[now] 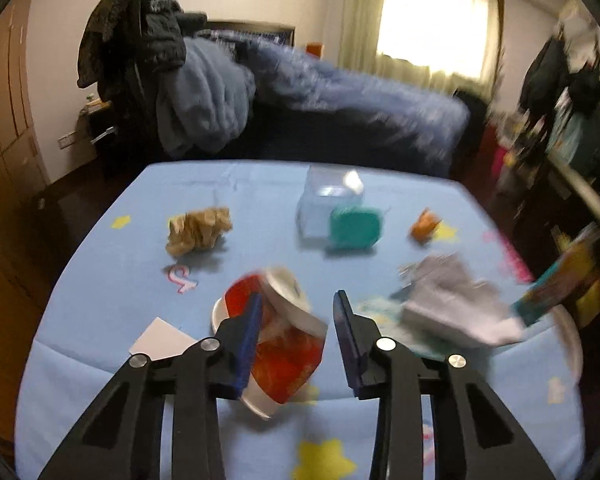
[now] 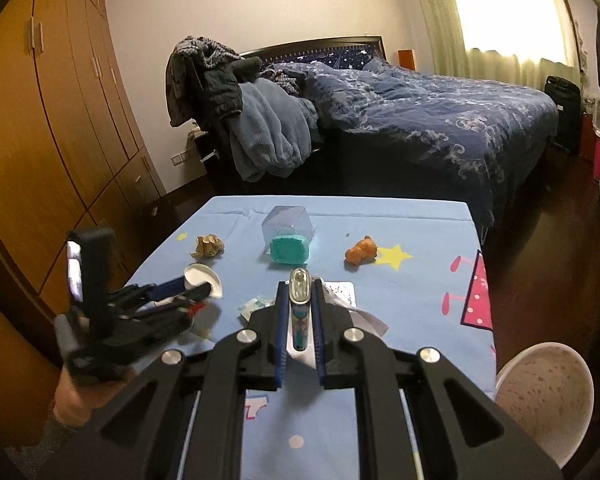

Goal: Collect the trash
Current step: 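Grasp the toothpaste tube with the right tool while the left tool holds the paper cup, then carry the cup and tube to the wastebasket and release both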

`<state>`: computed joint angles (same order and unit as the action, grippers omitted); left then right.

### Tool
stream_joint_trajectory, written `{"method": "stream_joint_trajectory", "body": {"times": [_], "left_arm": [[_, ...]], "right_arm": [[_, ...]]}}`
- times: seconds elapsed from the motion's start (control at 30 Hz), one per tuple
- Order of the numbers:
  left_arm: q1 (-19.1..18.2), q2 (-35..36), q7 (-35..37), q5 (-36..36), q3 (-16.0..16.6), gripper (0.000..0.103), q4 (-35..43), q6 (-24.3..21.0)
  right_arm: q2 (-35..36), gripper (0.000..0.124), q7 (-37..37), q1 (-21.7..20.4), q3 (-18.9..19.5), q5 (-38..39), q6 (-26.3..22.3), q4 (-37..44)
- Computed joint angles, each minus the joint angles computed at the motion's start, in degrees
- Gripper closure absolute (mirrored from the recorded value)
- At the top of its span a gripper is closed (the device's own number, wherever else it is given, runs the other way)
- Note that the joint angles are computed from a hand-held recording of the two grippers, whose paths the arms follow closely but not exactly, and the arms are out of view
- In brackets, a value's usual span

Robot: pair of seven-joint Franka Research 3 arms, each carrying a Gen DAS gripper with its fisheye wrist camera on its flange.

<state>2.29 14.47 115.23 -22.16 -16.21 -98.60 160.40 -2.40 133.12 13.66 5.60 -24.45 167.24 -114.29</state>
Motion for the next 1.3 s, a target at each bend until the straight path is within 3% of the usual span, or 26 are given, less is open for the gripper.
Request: {"method": "stream_joint_trajectory", "body": {"times": [0.03,0.13,0.23,0.3,0.37,0.43,0.5,0.57,0.6,0.67,0.7,0.77,0.83,0.87,0.93,1.0,1.17,1.3], "left_arm": [[2.2,-1.3,4.2,-4.9,-2.2,0.067,-1.0,0.2],[5.1,-4.0,14.8,-17.8,-4.8,0.067,-2.3,-1.9],[5.0,-6.1,20.9,-24.8,-4.4,0.067,-3.2,-4.3],[3.4,-7.2,21.8,-24.6,-3.2,0.067,-4.6,-3.4],[-0.5,-6.6,14.1,-13.7,-0.2,0.059,-5.5,0.5],[-5.2,-5.0,0.5,1.9,4.5,0.015,-6.3,5.2],[-10.0,-2.1,-13.9,16.9,10.2,0.010,-5.4,8.8],[-15.1,1.5,-25.0,30.4,16.2,0.010,-1.1,5.0],[-15.5,3.2,-26.5,32.2,16.5,0.010,1.2,2.7],[-12.8,6.2,-24.4,29.4,12.9,0.024,6.0,-3.8],[-10.6,6.4,-22.7,26.7,10.4,0.044,6.3,-4.2],[-7.1,6.6,-21.0,23.3,6.7,0.051,6.6,-4.2],[-3.7,5.0,-17.1,19.7,2.9,0.065,4.1,-0.6],[-1.2,4.2,-13.9,16.2,0.3,0.067,3.1,0.1],[5.6,2.6,-2.7,2.0,-7.3,0.067,1.8,-0.9],[7.4,0.8,3.4,-5.4,-9.5,0.067,0.2,-0.2],[10.4,-3.9,18.5,-23.1,-12.9,0.067,-2.5,-1.3],[9.1,-6.7,23.9,-29.2,-11.8,0.067,-3.6,-3.1]], "right_arm": [[-0.6,0.112,0.5,-0.1,-0.1,-0.2,0.5,-0.9],[-2.4,0.112,2.1,-0.9,0.4,-0.8,1.4,-3.1],[-4.0,0.112,3.3,-2.3,1.4,-1.3,2.1,-5.1],[-5.1,0.112,4.6,-3.5,2.4,-2.2,2.4,-6.4],[-6.0,0.112,4.7,-4.3,3.1,-1.7,2.9,-7.5],[-6.7,0.112,4.8,-5.3,3.9,-1.5,3.5,-8.4],[-6.9,0.112,4.5,-6.0,4.5,-0.9,3.7,-8.7],[-7.3,0.112,3.7,-6.3,4.8,0.1,4.1,-9.3],[-7.4,0.112,3.2,-6.4,5.0,0.6,4.1,-9.5],[-7.6,0.112,2.4,-6.6,5.3,1.5,4.5,-9.9],[-7.7,0.112,2.2,-6.8,5.6,1.7,4.5,-10.0],[-7.7,0.112,1.9,-7.1,6.0,2.1,4.6,-10.0],[-7.9,0.112,1.6,-7.4,6.2,2.6,4.8,-10.4],[-7.8,0.112,1.7,-7.7,6.5,2.5,4.9,-10.4],[-8.1,0.112,2.1,-8.1,6.8,2.6,5.4,-10.8],[-8.4,0.112,2.3,-8.6,7.2,2.8,5.6,-11.2],[-9.8,0.112,2.6,-9.7,8.2,3.1,6.1,-12.6],[-12.0,0.112,3.3,-11.5,9.5,3.5,6.6,-14.6]]}}
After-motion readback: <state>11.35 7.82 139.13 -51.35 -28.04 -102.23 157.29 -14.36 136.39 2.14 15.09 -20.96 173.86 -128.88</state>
